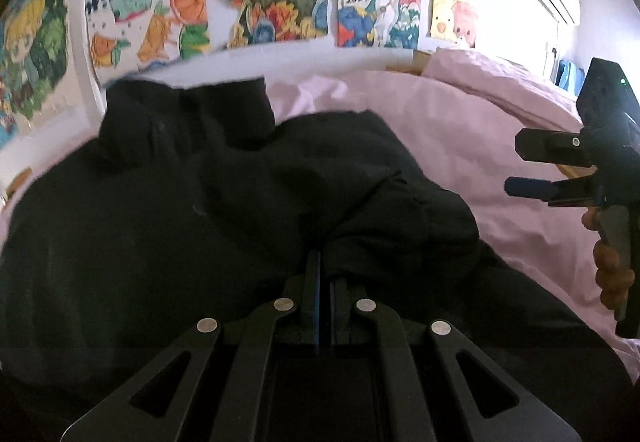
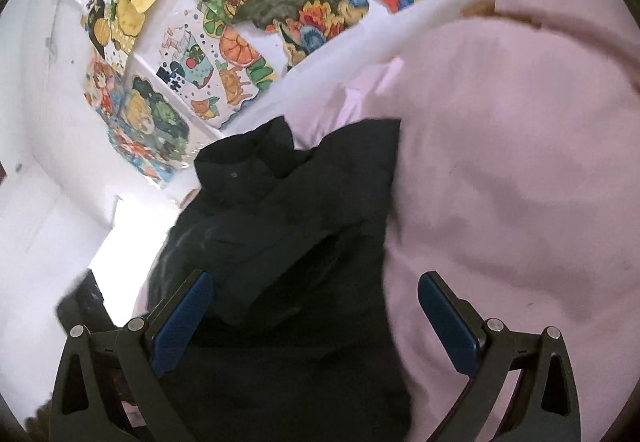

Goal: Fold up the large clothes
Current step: 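Lay the sleeve over the jacket body and open the left tool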

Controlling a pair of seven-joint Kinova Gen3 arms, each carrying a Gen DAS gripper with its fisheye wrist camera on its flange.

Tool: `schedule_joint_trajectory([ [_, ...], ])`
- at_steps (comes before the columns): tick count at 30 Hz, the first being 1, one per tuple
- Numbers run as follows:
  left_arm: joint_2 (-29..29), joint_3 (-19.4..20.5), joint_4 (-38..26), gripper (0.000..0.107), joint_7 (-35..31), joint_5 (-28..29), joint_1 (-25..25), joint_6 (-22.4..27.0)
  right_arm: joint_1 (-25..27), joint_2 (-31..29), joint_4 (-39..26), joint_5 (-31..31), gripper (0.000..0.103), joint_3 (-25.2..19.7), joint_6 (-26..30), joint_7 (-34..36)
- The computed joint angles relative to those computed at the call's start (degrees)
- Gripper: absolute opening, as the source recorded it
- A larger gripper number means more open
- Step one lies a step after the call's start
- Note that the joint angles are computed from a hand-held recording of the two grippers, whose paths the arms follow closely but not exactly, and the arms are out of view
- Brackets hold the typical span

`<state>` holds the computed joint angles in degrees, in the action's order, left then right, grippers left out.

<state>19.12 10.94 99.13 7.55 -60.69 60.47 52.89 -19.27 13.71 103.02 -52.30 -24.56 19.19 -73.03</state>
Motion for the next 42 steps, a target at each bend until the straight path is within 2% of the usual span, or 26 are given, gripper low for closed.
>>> schedule_joint_trajectory([
  [4, -1.5, 0.4, 1.9, 0.003, 0.5, 2.6, -1.8, -4.7, 3.3, 4.2, -1.5, -6.6, 0.103, -3.4, 3.0, 5.9],
  [8, -2.6, 1.1, 2.1, 0.005, -2.1, 6.4, -3.1, -6.1, 3.8, 8.4, -3.3, -11.1, 0.103, -3.6, 6.3, 6.9],
  [12, -3.8, 1.2, 2.9, 0.008, -3.6, 8.1, -3.5, -7.7, 1.1, 9.3, -4.6, -9.6, 0.102, -1.1, 6.0, 3.7],
  [15, -4.3, 1.6, 2.9, 0.012, -4.5, 8.6, -3.0, -6.7, -0.2, 9.4, -5.4, -7.8, 0.092, 0.0, 4.7, 0.8],
  [17, -4.5, 1.2, 2.8, 0.020, -5.0, 8.7, -2.0, -6.3, -1.3, 9.0, -5.5, -5.3, 0.089, 0.7, 3.1, -1.7],
  [18, -4.8, 1.3, 3.1, 0.033, -5.5, 9.2, -2.1, -7.0, -1.5, 8.9, -5.5, -4.2, 0.086, 0.8, 2.7, -3.0],
  [19, -5.3, 2.3, 3.9, 0.056, -5.3, 9.0, -3.3, -8.7, -1.7, 8.9, -5.7, -3.2, 0.082, 0.8, 2.4, -4.4],
  [21, -6.6, 5.7, 5.7, 0.083, -2.8, 6.8, -6.0, -11.6, -1.3, 9.3, -5.9, -1.9, 0.079, 0.0, 2.3, -6.4],
  [22, -6.8, 6.0, 5.9, 0.084, -2.4, 5.8, -5.8, -11.6, -1.2, 9.5, -6.1, -1.2, 0.077, -0.3, 2.5, -7.2],
  [25, -6.2, 12.4, 4.9, 0.084, -2.4, 4.7, -9.5, -7.7, -0.6, 10.1, -6.6, 0.4, 0.070, -1.0, 3.4, -8.8],
  [28, -6.8, 20.2, 5.8, 0.084, 3.3, 2.1, -14.6, -3.2, -1.2, 9.6, -6.8, 2.7, 0.065, -0.6, 3.2, -11.1],
  [30, -7.9, 22.4, 6.3, 0.084, 7.2, 1.9, -15.1, 1.4, -1.3, 9.0, -6.6, 4.0, 0.064, -0.9, 2.3, -11.6],
  [32, -9.4, 20.2, 6.6, 0.084, 9.6, 2.8, -12.5, 6.0, -2.1, 8.4, -7.0, 6.2, 0.064, -0.6, 2.0, -12.3],
  [36, -12.1, 9.6, 7.2, 0.084, 11.4, 6.6, -3.6, 15.4, -2.9, 9.7, -9.4, 9.5, 0.064, -0.5, 4.5, -14.0],
  [38, -13.0, 6.4, 7.6, 0.084, 12.4, 9.0, -2.1, 20.0, -3.6, 11.5, -11.2, 10.8, 0.064, -0.1, 7.4, -15.5],
  [39, -14.0, 5.8, 8.6, 0.084, 13.6, 9.8, -2.4, 21.7, -4.4, 11.8, -11.5, 11.2, 0.060, 0.6, 7.8, -16.3],
  [40, -14.6, 6.1, 9.2, 0.084, 14.2, 10.4, -3.4, 22.4, -5.0, 12.0, -11.7, 12.3, 0.045, 0.8, 7.6, -17.4],
  [41, -15.7, 6.8, 10.5, 0.084, 14.6, 11.4, -5.4, 22.9, -6.4, 12.0, -12.5, 14.3, 0.038, 2.1, 8.3, -19.1],
  [42, -16.6, 8.0, 11.4, 0.084, 14.8, 12.1, -7.7, 23.0, -8.6, 11.7, -13.4, 16.6, 0.026, 4.4, 9.2, -21.3],
])
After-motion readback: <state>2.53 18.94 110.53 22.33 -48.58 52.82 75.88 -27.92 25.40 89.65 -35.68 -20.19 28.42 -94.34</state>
